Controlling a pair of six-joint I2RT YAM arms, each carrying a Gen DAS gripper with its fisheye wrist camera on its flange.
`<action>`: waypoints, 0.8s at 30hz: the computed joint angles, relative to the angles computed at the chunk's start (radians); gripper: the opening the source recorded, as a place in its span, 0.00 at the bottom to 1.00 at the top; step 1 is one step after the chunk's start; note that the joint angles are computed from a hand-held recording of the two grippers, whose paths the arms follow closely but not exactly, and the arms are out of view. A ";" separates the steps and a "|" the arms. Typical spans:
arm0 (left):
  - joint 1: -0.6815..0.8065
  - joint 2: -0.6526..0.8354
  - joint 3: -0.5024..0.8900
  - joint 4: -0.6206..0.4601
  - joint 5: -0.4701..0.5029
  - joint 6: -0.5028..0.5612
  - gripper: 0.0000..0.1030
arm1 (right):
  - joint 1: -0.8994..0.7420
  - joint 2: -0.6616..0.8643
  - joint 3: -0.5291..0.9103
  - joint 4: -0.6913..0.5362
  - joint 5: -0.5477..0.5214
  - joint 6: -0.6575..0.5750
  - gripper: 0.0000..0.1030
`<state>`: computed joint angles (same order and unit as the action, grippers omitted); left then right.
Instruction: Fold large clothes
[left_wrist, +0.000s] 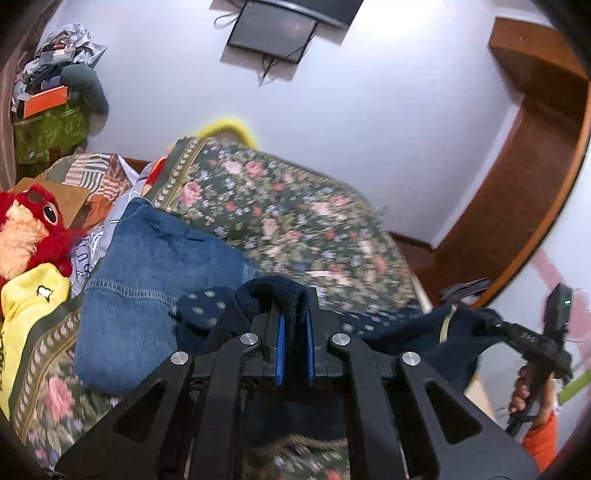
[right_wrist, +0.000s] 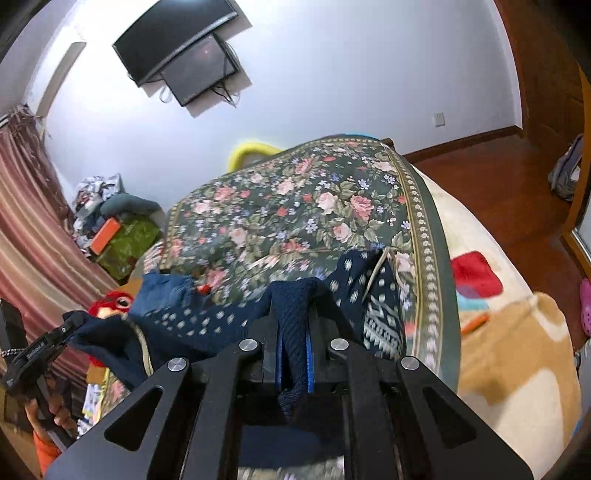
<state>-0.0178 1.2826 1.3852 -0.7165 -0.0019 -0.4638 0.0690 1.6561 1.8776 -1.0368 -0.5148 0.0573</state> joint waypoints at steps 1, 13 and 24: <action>0.009 0.028 0.004 0.010 -0.001 0.001 0.08 | 0.008 0.036 0.018 0.010 0.015 0.007 0.07; 0.020 0.372 0.086 0.071 -0.165 0.106 0.11 | 0.035 0.299 0.094 0.050 0.119 0.032 0.08; 0.058 0.435 0.225 -0.094 -0.070 0.093 0.14 | 0.010 0.241 0.209 -0.060 0.295 -0.013 0.55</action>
<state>0.0407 1.7172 1.6102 -0.8105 -0.0724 -0.3704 0.0793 1.8971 2.0866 -1.0963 -0.2196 0.0442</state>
